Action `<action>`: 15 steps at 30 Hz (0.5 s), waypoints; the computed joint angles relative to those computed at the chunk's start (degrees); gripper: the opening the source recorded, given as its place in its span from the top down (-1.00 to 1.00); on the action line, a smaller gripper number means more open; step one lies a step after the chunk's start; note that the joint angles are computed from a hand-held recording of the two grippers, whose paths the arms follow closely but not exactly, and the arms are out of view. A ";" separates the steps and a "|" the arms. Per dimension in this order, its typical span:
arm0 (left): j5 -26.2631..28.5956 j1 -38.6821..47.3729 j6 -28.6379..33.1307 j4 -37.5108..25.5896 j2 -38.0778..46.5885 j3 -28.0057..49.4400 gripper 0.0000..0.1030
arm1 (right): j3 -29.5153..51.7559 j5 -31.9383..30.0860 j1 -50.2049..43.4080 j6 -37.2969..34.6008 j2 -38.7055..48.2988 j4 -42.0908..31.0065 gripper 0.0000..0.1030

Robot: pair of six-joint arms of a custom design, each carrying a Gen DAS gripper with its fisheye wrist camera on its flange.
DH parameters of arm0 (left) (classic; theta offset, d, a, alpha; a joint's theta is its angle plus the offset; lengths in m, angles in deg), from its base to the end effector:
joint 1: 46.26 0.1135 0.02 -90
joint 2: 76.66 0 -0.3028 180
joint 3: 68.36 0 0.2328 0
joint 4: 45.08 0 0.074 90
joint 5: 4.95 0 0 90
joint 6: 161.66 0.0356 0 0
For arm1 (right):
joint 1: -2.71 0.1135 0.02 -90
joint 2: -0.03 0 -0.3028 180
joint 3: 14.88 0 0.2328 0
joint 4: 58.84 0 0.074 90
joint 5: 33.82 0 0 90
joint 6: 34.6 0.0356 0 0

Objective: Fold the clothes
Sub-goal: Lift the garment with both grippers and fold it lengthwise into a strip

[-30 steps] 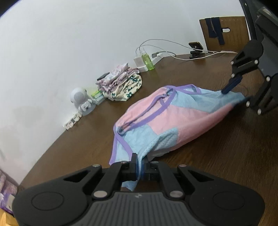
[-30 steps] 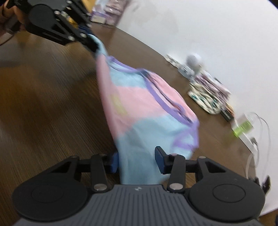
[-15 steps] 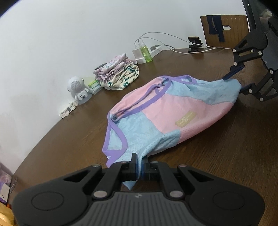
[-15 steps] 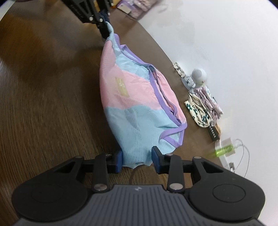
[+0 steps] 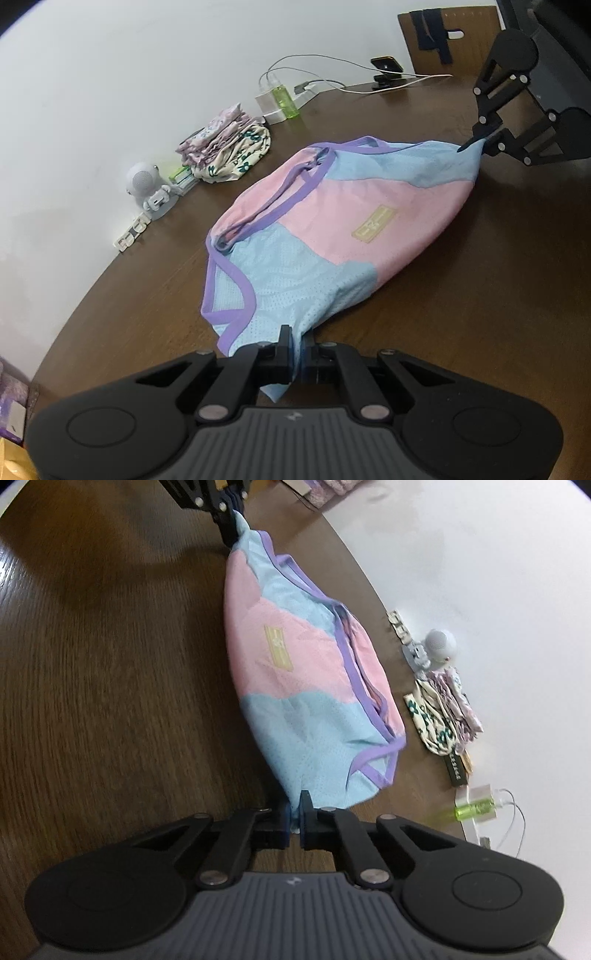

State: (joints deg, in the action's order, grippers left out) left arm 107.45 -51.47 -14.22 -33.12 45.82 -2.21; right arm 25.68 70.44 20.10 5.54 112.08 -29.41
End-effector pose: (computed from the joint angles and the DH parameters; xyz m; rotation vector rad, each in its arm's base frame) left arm 0.3853 -0.0488 0.1004 1.3393 1.8376 0.0167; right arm 0.2776 0.0777 0.1007 -1.1887 2.0228 -0.5725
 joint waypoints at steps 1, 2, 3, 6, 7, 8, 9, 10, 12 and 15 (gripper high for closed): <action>0.16 0.19 0.36 0.75 -0.87 -1.56 0.95 | -0.46 -0.40 0.08 0.50 -0.93 -0.90 0.94; 0.31 0.37 0.68 1.50 -1.73 -3.14 0.95 | -0.91 -0.81 0.16 0.99 -1.89 -1.84 0.94; 0.45 0.56 0.87 2.27 -2.51 -4.74 0.95 | -1.34 -1.21 0.24 1.49 -2.86 -2.80 0.94; 1.04 1.42 0.97 4.40 -5.05 -9.89 0.95 | -3.17 -3.10 0.21 3.55 -7.68 -7.41 0.94; 1.07 1.64 0.72 5.25 -6.00 -11.71 0.95 | -3.69 -3.82 0.20 4.16 -9.26 -8.99 0.94; 1.11 1.87 0.48 6.08 -6.94 -13.51 0.95 | -4.18 -4.53 0.20 4.77 -10.85 -10.62 0.94; 1.15 2.11 0.25 6.88 -7.89 -15.29 0.95 | -4.68 -5.47 -0.09 5.00 -12.43 -11.95 0.94; 1.21 2.37 0.03 7.66 -8.84 -17.05 0.95 | -5.07 -6.31 -0.26 5.38 -14.05 -13.49 0.94; 1.35 2.91 -0.34 8.73 -10.97 -20.37 0.95 | -5.61 -8.13 -0.59 6.28 -17.81 -17.39 0.94; 2.09 3.68 -0.12 4.23 -17.09 -22.36 0.95 | -4.57 -12.79 -2.24 7.88 -25.37 -27.02 0.94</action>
State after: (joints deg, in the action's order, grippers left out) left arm 109.55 -47.79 -14.33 -28.89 28.73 -24.57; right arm 21.12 57.65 17.86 13.41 86.71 -56.44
